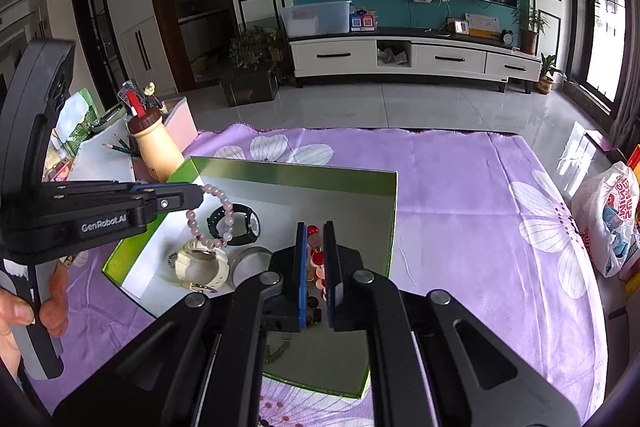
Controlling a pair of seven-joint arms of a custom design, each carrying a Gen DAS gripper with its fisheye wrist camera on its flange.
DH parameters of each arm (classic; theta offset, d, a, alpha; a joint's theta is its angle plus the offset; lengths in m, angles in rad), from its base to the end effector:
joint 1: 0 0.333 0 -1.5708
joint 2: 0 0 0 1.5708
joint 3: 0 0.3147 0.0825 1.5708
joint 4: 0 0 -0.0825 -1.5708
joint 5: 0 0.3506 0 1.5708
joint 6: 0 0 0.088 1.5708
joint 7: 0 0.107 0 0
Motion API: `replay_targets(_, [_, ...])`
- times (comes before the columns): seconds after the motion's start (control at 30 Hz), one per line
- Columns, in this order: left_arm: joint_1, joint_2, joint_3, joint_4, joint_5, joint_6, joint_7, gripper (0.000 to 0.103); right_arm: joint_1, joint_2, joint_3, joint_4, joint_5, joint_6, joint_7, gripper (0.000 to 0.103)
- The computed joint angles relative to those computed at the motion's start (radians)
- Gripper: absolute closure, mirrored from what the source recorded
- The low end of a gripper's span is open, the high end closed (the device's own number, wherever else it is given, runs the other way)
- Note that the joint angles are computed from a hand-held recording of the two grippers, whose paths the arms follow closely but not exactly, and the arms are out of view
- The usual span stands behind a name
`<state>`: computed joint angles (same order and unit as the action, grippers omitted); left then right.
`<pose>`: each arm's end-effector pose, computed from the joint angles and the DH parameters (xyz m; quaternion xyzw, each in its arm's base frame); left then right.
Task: Organize jewelry
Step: 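Lift both bead bracelets and carry them over the green box, then lower both held bead bracelets into the green box and hold them there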
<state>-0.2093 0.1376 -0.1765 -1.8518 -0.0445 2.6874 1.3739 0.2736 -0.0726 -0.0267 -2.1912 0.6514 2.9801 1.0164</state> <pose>0.5721 -0.2243 0.5420 -0.6140 0.7106 -0.3145 0.1387 0.5271 0.0889 0.5255 -0.6980 0.5695 -0.2131 0.3783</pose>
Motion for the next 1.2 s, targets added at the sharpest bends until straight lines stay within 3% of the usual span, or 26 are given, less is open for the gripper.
replay_targets(0.73, [-0.053, 0.202, 0.036, 0.207, 0.071, -0.085, -0.039, 0.096, -0.094, 0.105, 0.069, 0.062, -0.096, -0.041, 0.047, 0.096])
replay_targets(1.2, [-0.069, 0.235, 0.053, 0.239, 0.122, -0.116, -0.055, 0.096, -0.115, 0.137, 0.079, 0.072, -0.288, -0.051, 0.191, 0.096])
